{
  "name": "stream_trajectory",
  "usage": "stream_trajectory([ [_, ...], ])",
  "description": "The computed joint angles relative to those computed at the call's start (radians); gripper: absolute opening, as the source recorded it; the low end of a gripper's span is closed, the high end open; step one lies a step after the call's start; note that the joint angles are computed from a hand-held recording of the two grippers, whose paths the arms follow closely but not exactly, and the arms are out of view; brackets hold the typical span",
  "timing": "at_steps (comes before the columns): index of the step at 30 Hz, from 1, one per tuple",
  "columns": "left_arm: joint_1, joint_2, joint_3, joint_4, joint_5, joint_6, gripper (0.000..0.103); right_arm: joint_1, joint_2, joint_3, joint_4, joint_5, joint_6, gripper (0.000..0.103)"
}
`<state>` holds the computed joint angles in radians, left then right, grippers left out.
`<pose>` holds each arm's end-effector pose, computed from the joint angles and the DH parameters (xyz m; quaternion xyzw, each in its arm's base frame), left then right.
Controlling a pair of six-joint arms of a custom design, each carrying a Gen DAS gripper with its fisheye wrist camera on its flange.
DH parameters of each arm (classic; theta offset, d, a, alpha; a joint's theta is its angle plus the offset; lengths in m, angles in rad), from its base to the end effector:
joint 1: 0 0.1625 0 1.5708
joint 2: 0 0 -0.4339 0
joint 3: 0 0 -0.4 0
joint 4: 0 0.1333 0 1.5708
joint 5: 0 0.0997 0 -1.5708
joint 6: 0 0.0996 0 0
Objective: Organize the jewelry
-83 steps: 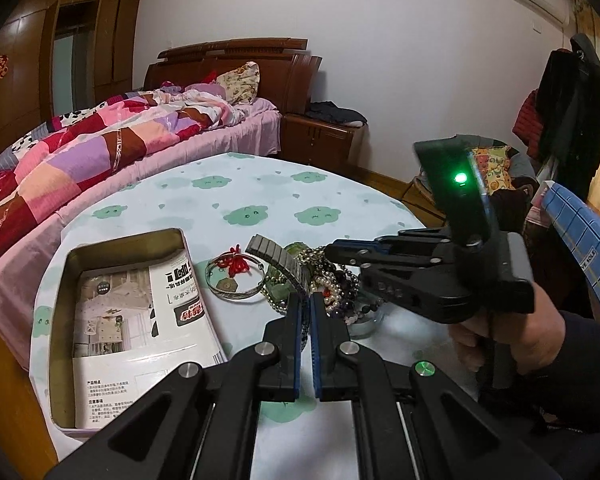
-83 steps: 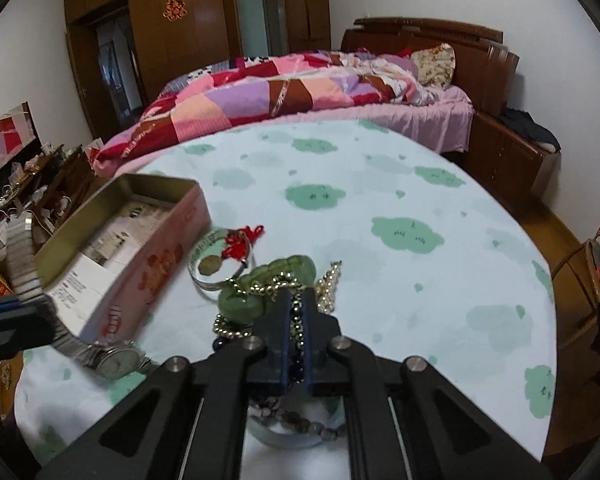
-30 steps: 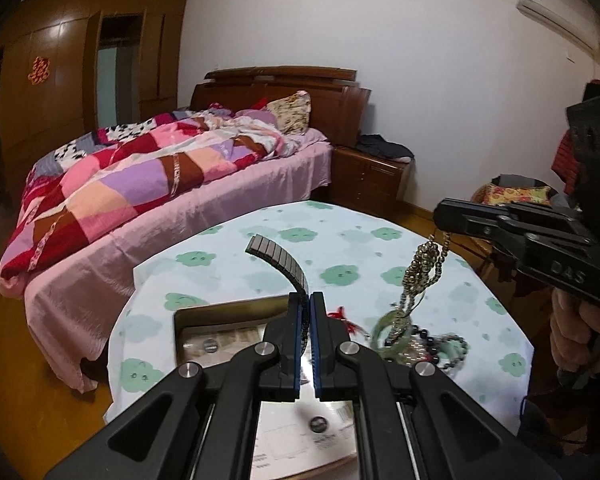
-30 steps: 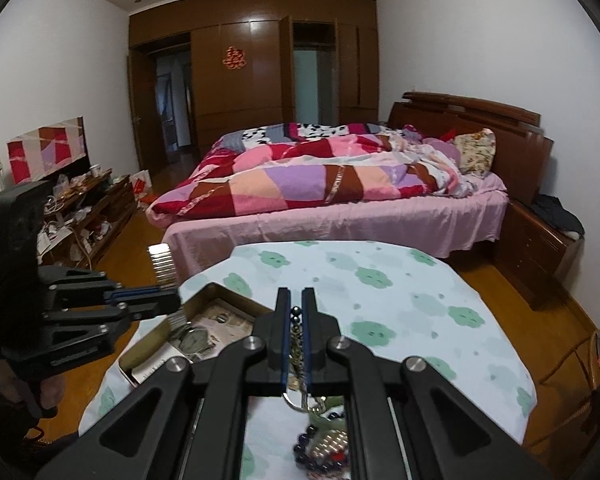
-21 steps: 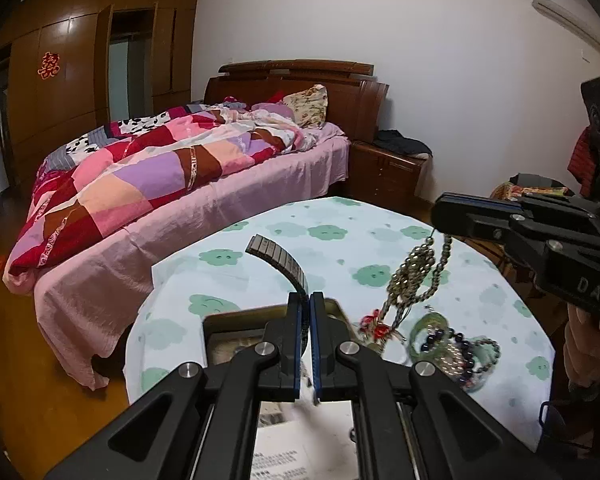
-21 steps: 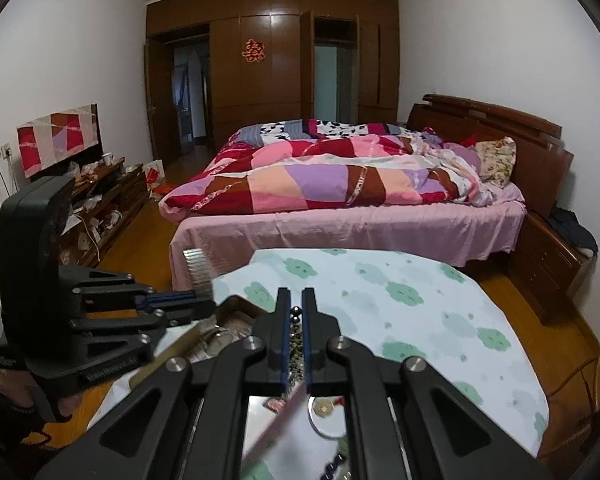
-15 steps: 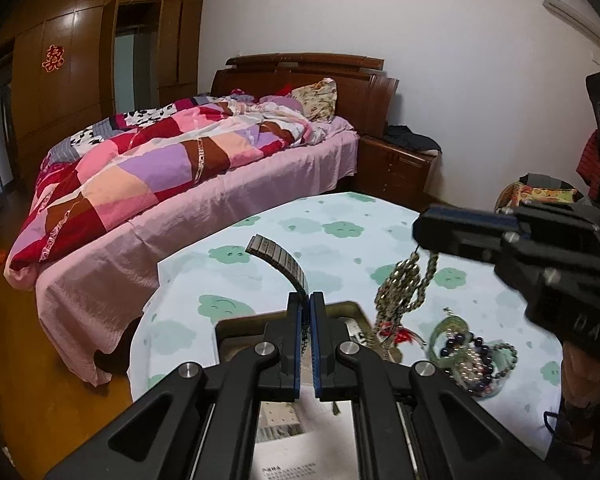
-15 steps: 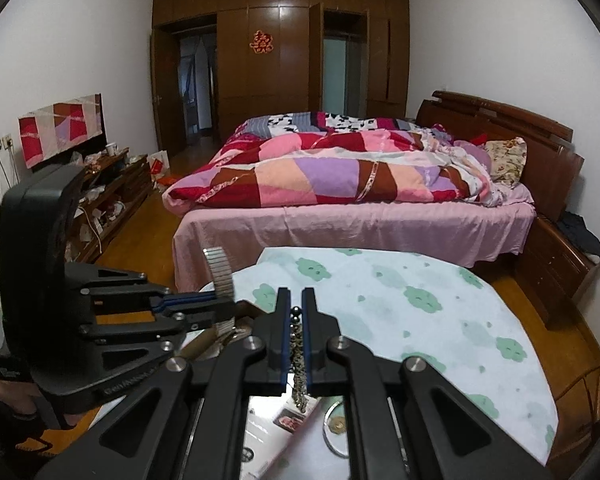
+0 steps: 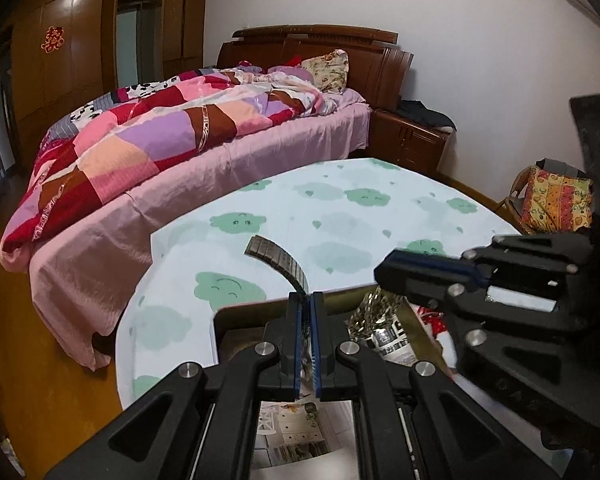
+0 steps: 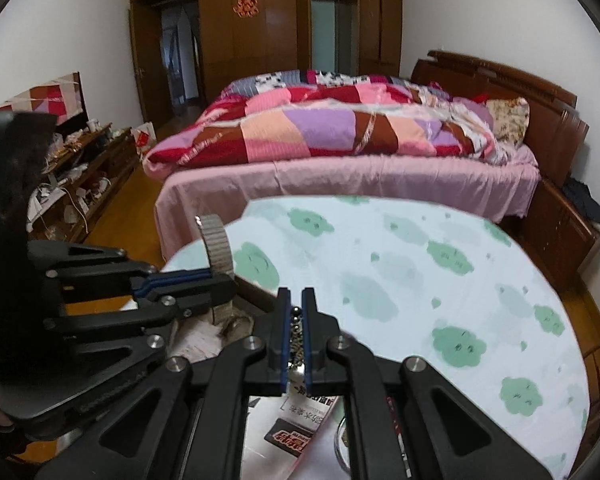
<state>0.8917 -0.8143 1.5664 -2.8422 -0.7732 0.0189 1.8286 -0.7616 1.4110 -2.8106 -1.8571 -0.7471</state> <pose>-0.2874 -0.6818 0.1939 0.2109 0.8710 -0.3455 0.2783 0.2977 -0.7164 0.1962 0.4197 -0.8499 0.2463 0.2022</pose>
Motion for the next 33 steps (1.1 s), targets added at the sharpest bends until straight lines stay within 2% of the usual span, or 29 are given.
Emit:
stream_trajectory([
  [3, 0.003, 0.002, -0.011, 0.047, 0.018, -0.029, 0.003, -0.007, 0.016, -0.003, 0.003, -0.033, 0.003, 0.007],
  [6, -0.005, 0.004, -0.015, 0.05, 0.033, -0.01, 0.003, -0.015, 0.021, -0.006, 0.019, -0.051, 0.011, 0.008],
  [10, -0.014, 0.014, -0.016, 0.058, 0.072, 0.006, 0.006, -0.021, 0.011, 0.001, 0.029, -0.039, 0.029, 0.009],
  [11, -0.015, 0.014, -0.015, 0.058, 0.081, 0.002, 0.011, -0.022, 0.005, 0.003, 0.038, -0.034, 0.035, 0.015],
  [12, -0.018, 0.012, -0.014, 0.068, 0.092, -0.015, 0.024, -0.023, 0.001, 0.007, 0.04, -0.031, 0.037, 0.03],
  [13, -0.018, 0.011, -0.012, 0.061, 0.093, -0.013, 0.029, -0.024, -0.003, 0.014, 0.032, -0.027, 0.037, 0.039],
  [14, -0.023, 0.009, 0.0, 0.024, 0.105, 0.001, 0.04, -0.022, 0.0, 0.015, 0.016, -0.032, 0.036, 0.046],
  [15, -0.024, 0.006, 0.003, 0.011, 0.11, 0.005, 0.053, -0.022, -0.006, 0.028, -0.01, -0.043, 0.032, 0.046],
  [17, -0.029, 0.0, 0.019, -0.028, 0.119, 0.01, 0.065, -0.029, -0.023, 0.035, 0.008, -0.023, 0.043, 0.047],
  [19, -0.036, -0.013, 0.04, -0.048, 0.127, 0.0, 0.065, -0.035, -0.043, 0.052, 0.007, -0.019, 0.046, 0.049],
  [21, -0.047, -0.022, 0.06, -0.069, 0.141, -0.011, 0.065, -0.045, -0.083, 0.094, -0.012, -0.011, 0.043, 0.057],
  [26, -0.084, -0.03, 0.113, -0.131, 0.158, -0.031, 0.065, -0.082, -0.192, 0.193, -0.052, -0.008, 0.068, 0.063],
  [29, -0.108, -0.026, 0.138, -0.143, 0.14, -0.045, 0.065, -0.102, -0.242, 0.231, -0.079, -0.011, 0.092, 0.068],
  [33, -0.137, -0.009, 0.152, -0.118, 0.108, -0.072, 0.065, -0.14, -0.304, 0.277, -0.118, -0.031, 0.135, 0.069],
])
